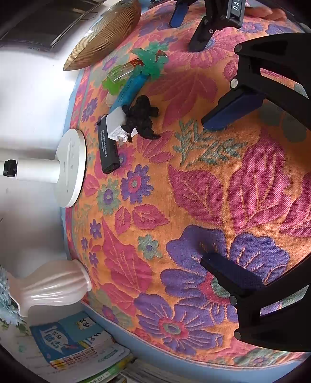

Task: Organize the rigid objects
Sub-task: 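Move both open tools back over the remaining items, then grasp the black spiky figure with the left tool while the right tool grasps the red lighter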

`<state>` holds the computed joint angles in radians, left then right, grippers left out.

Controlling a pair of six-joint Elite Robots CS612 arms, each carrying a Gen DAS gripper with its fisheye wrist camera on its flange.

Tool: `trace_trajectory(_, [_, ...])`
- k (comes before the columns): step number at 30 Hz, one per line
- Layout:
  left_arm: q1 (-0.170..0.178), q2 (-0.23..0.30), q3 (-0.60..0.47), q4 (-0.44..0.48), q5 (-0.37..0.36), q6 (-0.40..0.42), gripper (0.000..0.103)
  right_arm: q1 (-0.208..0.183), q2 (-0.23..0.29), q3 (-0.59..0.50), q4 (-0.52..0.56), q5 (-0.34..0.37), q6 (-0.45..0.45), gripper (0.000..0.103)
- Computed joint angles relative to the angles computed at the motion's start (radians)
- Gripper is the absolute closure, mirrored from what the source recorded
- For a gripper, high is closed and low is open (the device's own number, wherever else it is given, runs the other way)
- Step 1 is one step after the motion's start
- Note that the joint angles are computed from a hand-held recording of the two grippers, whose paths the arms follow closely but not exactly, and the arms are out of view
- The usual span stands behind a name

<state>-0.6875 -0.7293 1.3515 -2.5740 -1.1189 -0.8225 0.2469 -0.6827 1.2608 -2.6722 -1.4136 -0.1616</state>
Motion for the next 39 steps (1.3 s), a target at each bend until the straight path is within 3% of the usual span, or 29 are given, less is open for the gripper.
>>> trace_trajectory(6, [0.0, -0.002, 0.002, -0.002, -0.007, -0.005, 0.0, 0.002, -0.001, 0.002, 0.0, -0.009, 0.003, 0.0])
trace_trajectory(9, [0.015, 0.0, -0.029, 0.055, -0.076, 0.031, 0.001, 0.003, -0.003, -0.002, 0.021, -0.011, -0.018, 0.0])
trace_trajectory(12, [0.025, -0.001, -0.028, -0.032, -0.136, 0.073, 0.001, -0.005, -0.004, -0.025, 0.093, 0.023, -0.067, 0.001])
trace_trajectory(17, [0.019, 0.036, -0.106, -0.016, -0.108, 0.184, 0.002, -0.016, -0.001, -0.052, 0.085, 0.054, -0.038, 0.04])
trace_trajectory(19, [0.022, 0.057, -0.143, 0.003, -0.127, 0.208, 0.014, -0.01, 0.01, -0.075, 0.078, 0.05, -0.061, 0.042])
trace_trajectory(20, [0.023, 0.068, -0.162, 0.017, -0.129, 0.213, 0.026, -0.006, 0.016, -0.086, 0.081, 0.048, -0.08, 0.042])
trace_trajectory(22, [0.028, 0.087, -0.193, 0.04, -0.139, 0.214, 0.031, 0.006, 0.027, -0.105, 0.08, 0.033, -0.116, 0.042])
trace_trajectory(25, [0.032, 0.098, -0.199, -0.007, -0.141, 0.217, 0.038, 0.015, 0.042, -0.125, 0.071, 0.048, -0.14, 0.042])
trace_trajectory(27, [0.035, 0.1, -0.194, -0.046, -0.153, 0.223, 0.054, 0.021, 0.055, -0.144, 0.069, 0.031, -0.143, 0.043])
trace_trajectory(28, [0.035, 0.101, -0.193, -0.053, -0.15, 0.226, 0.058, 0.019, 0.06, -0.153, 0.078, 0.048, -0.14, 0.048])
trace_trajectory(29, [0.034, 0.101, -0.192, -0.059, -0.146, 0.228, 0.068, 0.016, 0.066, -0.165, 0.096, 0.075, -0.136, 0.055])
trace_trajectory(31, [0.035, 0.097, -0.181, -0.072, -0.15, 0.229, 0.07, 0.012, 0.08, -0.19, 0.143, 0.13, -0.125, 0.057])
trace_trajectory(35, [0.034, 0.069, -0.123, -0.121, -0.161, 0.2, 0.071, 0.014, 0.071, -0.166, 0.106, 0.13, -0.105, 0.078])
trace_trajectory(39, [0.025, 0.026, -0.039, -0.184, -0.147, 0.18, 0.071, -0.001, 0.031, -0.093, 0.042, 0.138, -0.043, 0.08])
